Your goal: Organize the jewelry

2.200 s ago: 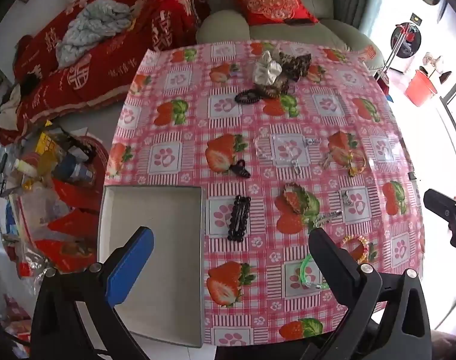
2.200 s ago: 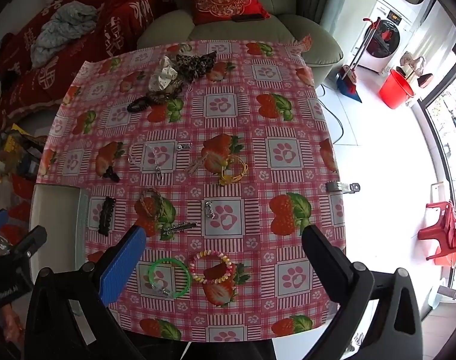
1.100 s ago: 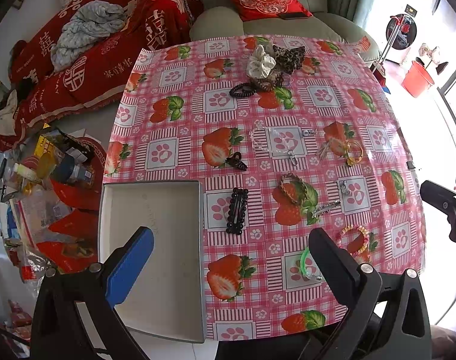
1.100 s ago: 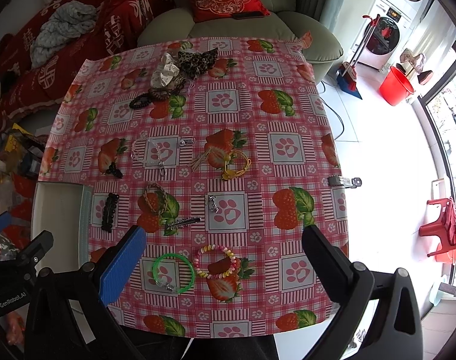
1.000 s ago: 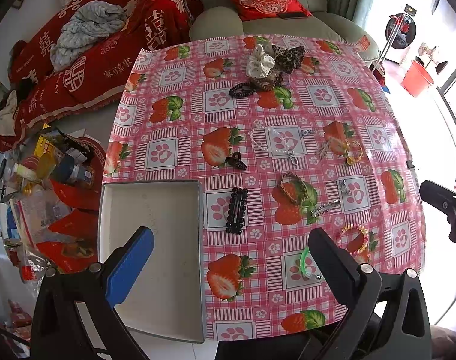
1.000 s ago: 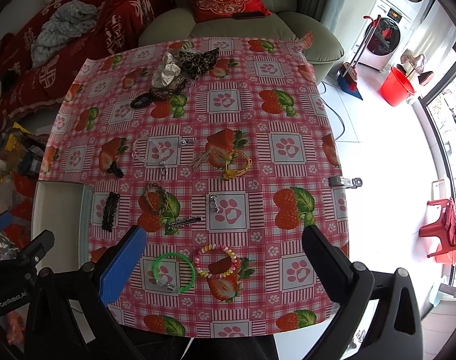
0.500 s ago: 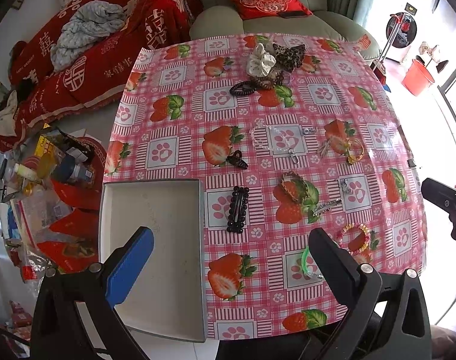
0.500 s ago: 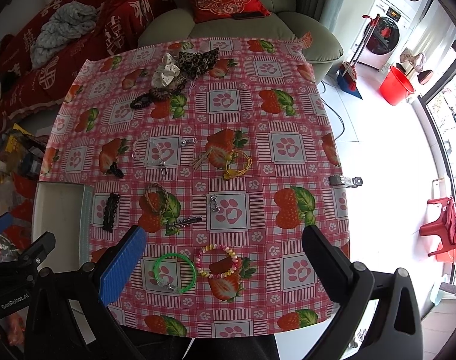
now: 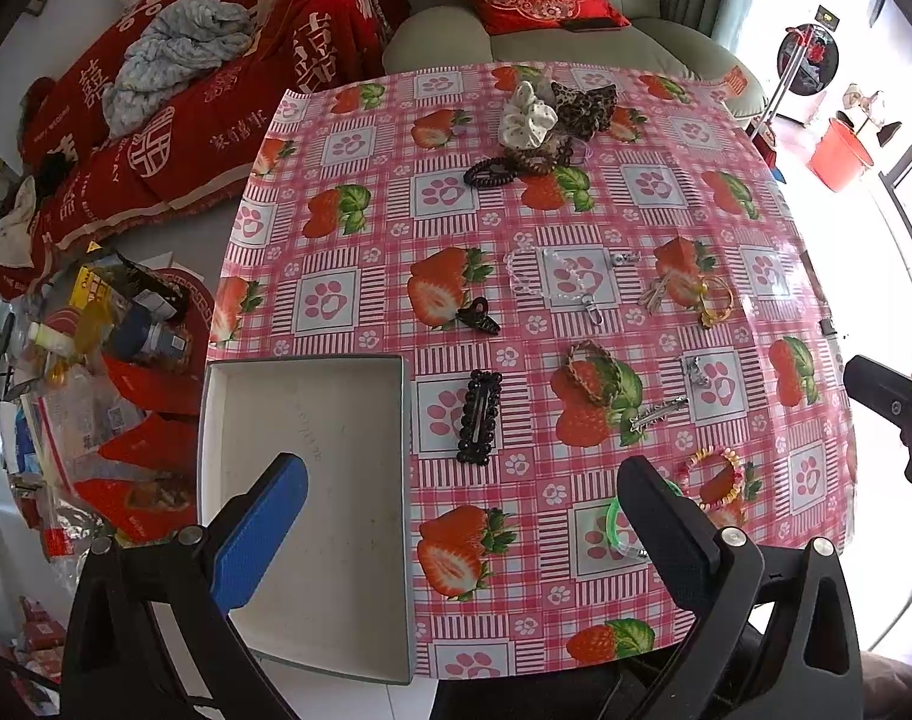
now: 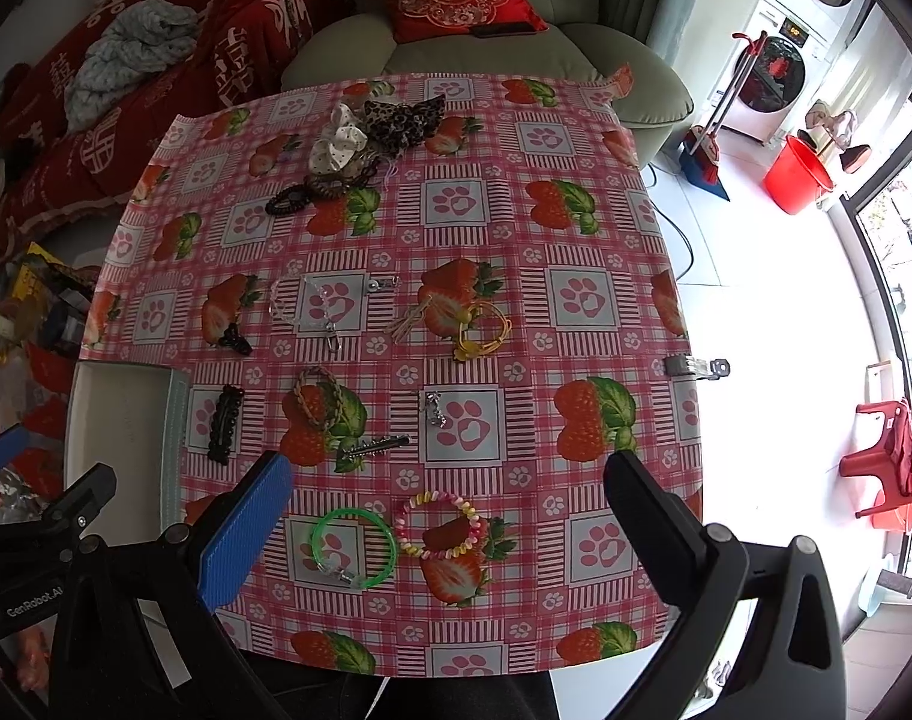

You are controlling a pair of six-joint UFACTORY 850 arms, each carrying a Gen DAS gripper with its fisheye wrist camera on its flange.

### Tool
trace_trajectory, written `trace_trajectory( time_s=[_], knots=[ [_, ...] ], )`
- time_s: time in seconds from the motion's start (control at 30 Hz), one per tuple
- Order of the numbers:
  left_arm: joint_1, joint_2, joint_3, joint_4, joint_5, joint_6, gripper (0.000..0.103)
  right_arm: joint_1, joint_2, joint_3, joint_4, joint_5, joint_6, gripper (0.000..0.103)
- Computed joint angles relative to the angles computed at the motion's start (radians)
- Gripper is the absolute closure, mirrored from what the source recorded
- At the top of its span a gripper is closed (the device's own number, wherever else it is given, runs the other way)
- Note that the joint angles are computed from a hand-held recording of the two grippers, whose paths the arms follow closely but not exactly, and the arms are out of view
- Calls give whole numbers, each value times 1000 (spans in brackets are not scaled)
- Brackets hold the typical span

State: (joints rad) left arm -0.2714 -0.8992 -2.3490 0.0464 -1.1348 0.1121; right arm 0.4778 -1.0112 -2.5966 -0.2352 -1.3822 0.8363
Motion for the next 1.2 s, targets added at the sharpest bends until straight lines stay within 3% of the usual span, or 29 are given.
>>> trace_trajectory(
  time_s=[0.37,0.57,1.2],
  knots=[
    [0,-5,-8,2,-4,-2,0,0,-10,-17,2,-7,-5,0],
    [2,-15,-21,2,-14,1,0,2,-76,-134,7,-57,-21,0],
    [2,-17,-24,1,-15,1,0,1,-81,-140,9,-60,-24,0]
  ],
)
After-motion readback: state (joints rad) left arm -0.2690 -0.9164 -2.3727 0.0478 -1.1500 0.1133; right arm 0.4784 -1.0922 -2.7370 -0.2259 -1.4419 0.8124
